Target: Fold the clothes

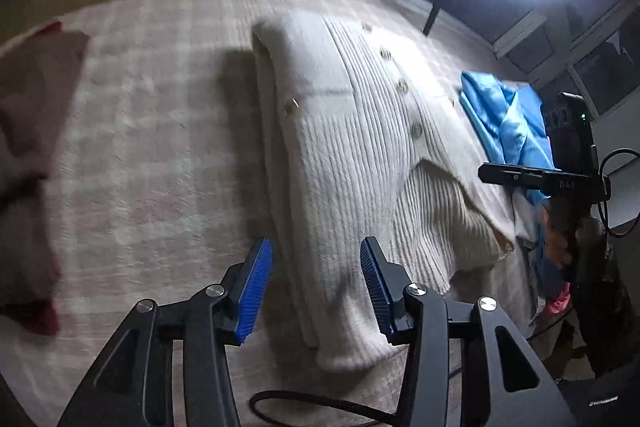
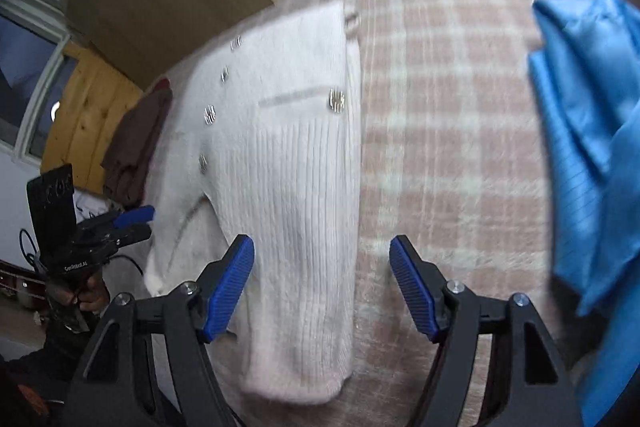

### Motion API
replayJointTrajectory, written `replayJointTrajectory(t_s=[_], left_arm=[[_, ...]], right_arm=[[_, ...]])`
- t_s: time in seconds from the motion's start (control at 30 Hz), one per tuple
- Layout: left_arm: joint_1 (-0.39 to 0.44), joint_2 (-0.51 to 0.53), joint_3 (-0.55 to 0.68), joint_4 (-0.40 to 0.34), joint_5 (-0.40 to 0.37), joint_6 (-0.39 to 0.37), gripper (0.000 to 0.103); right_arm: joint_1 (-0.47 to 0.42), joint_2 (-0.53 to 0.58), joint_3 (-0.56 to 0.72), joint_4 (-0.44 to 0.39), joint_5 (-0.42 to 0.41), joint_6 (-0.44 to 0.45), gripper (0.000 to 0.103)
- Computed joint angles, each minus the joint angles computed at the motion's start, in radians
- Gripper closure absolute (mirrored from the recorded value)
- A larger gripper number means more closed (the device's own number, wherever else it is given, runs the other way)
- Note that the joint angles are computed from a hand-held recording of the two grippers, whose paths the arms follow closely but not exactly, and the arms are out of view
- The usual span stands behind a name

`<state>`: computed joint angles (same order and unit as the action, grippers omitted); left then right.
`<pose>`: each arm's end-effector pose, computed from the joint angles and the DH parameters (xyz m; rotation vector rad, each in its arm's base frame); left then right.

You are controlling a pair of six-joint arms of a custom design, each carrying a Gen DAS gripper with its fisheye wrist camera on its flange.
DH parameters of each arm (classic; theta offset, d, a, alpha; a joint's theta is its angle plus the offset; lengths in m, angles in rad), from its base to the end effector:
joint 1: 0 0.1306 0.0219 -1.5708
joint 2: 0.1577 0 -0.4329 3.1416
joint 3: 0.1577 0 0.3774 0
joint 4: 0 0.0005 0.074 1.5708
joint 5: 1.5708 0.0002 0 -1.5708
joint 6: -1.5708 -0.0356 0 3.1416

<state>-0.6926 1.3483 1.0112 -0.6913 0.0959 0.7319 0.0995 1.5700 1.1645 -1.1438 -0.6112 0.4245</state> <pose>0.3102 -0.2625 0.3439 -0.0172 2.7310 -0.5954 0.4342 0.0634 0.3062 -0.7576 2.7876 0.8943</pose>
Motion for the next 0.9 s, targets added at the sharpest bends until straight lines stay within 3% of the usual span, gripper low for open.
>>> replayJointTrajectory(t_s=[0.17,0.3,0.53,0.7,0.8,0.9], left_arm=[[-0.02,0.042,0.012,-0.002,0.005,-0.002,0.057],[-0.037,0.055,0.034,-0.032,-0.014,-0.029,0.049],[-0.065,0.071,0.088,-0.113,-0.098,-0.035,0.051],[-0.053,0.074,0.108,-0.138,-0.14,-0.032,0.049],[-0.047,0.099,0.113,-0.136,-0.123,-0.029,0.049],[-0.057,0.117,0.121,-0.137,-0.116,-0.034,0.049]], right_arm=[[0.007,-0.014,-0.036,0.034,-0.006,0.065,0.033],[0.016,-0.036,-0.063,0.069,0.009,0.087,0.033],[0.109,-0.073,-0.096,0.181,0.137,0.052,0.033],[0.084,-0.064,-0.088,0.197,0.088,-0.035,0.033],[0.074,-0.052,-0.085,0.195,0.064,-0.032,0.025],[0.088,-0.056,-0.09,0.209,0.087,-0.021,0.025]])
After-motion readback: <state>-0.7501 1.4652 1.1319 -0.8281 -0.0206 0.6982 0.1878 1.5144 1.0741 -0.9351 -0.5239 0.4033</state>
